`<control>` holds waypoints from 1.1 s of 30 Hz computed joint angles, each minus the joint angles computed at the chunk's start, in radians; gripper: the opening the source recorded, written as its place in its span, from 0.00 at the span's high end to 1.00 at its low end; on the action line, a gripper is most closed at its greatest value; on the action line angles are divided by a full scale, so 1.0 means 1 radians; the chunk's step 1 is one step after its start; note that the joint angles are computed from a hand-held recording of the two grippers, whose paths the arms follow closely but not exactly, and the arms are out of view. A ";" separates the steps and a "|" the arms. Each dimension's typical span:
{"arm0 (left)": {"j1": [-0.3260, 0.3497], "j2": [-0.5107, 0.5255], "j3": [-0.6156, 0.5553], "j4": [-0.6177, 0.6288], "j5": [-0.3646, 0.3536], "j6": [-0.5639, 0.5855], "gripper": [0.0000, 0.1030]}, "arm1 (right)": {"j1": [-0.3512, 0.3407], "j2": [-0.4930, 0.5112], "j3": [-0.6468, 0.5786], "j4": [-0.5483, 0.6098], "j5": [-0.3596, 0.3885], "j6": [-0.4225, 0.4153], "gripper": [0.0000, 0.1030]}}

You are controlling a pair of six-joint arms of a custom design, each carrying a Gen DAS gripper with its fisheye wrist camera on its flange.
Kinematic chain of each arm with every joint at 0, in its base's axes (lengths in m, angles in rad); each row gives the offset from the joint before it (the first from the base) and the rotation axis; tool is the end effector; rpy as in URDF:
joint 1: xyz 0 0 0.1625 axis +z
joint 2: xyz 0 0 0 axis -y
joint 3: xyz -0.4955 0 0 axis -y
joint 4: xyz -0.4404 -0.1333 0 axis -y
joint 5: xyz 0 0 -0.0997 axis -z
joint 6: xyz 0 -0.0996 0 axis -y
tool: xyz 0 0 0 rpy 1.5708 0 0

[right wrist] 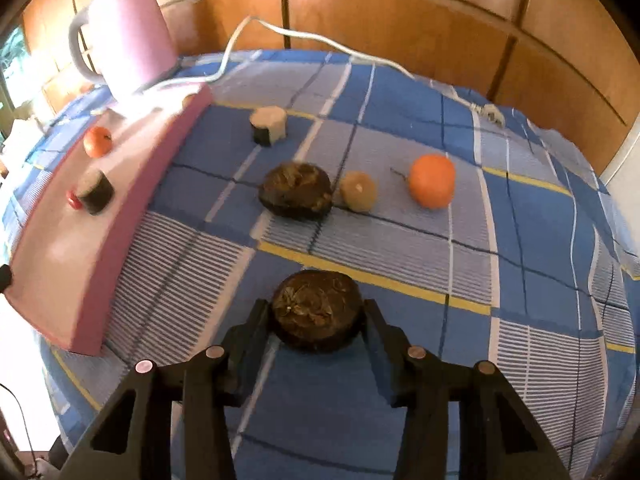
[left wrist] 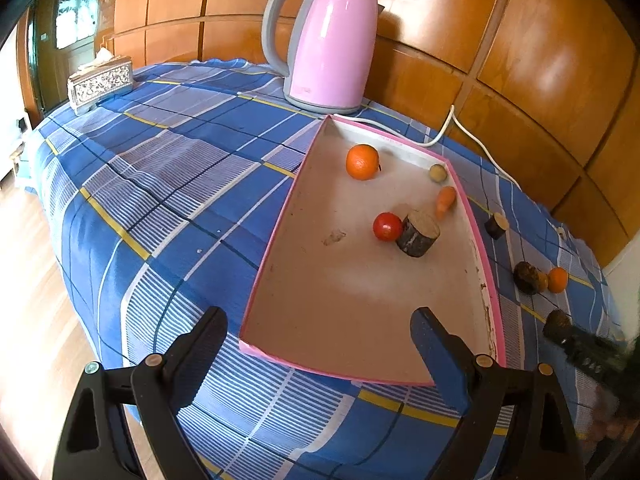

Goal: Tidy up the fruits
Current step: 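Carry the dark brown fruit into the tray and open the right gripper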

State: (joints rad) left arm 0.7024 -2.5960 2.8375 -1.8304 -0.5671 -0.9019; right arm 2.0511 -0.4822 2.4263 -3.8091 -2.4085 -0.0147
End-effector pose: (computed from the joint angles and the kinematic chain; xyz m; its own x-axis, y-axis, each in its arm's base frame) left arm 0.0605 -0.2335 0.2626 -0.8212 -0.2586 -0.5088 0.1919 0.7145 -0.6728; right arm 0.2342 -0.3213 -0.0527 -0.6864 -0.1305 0.7154 -0.4523 0.8469 -0.2795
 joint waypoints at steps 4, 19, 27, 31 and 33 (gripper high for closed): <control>-0.005 -0.022 -0.004 0.022 0.002 -0.005 0.09 | 0.049 -0.032 -0.015 0.029 0.034 -0.019 0.55; 0.026 -0.045 -0.017 0.026 0.027 -0.006 0.09 | 0.162 0.034 -0.228 0.308 0.258 -0.047 0.54; 0.035 -0.035 -0.015 0.001 0.022 0.010 0.09 | 0.186 0.052 -0.232 0.281 0.237 -0.046 0.45; 0.029 -0.033 -0.015 0.006 0.020 0.006 0.09 | 0.188 0.042 -0.196 0.221 0.206 -0.011 0.45; 0.020 -0.040 -0.017 0.026 0.021 -0.006 0.09 | 0.191 0.040 -0.175 0.184 0.176 0.004 0.45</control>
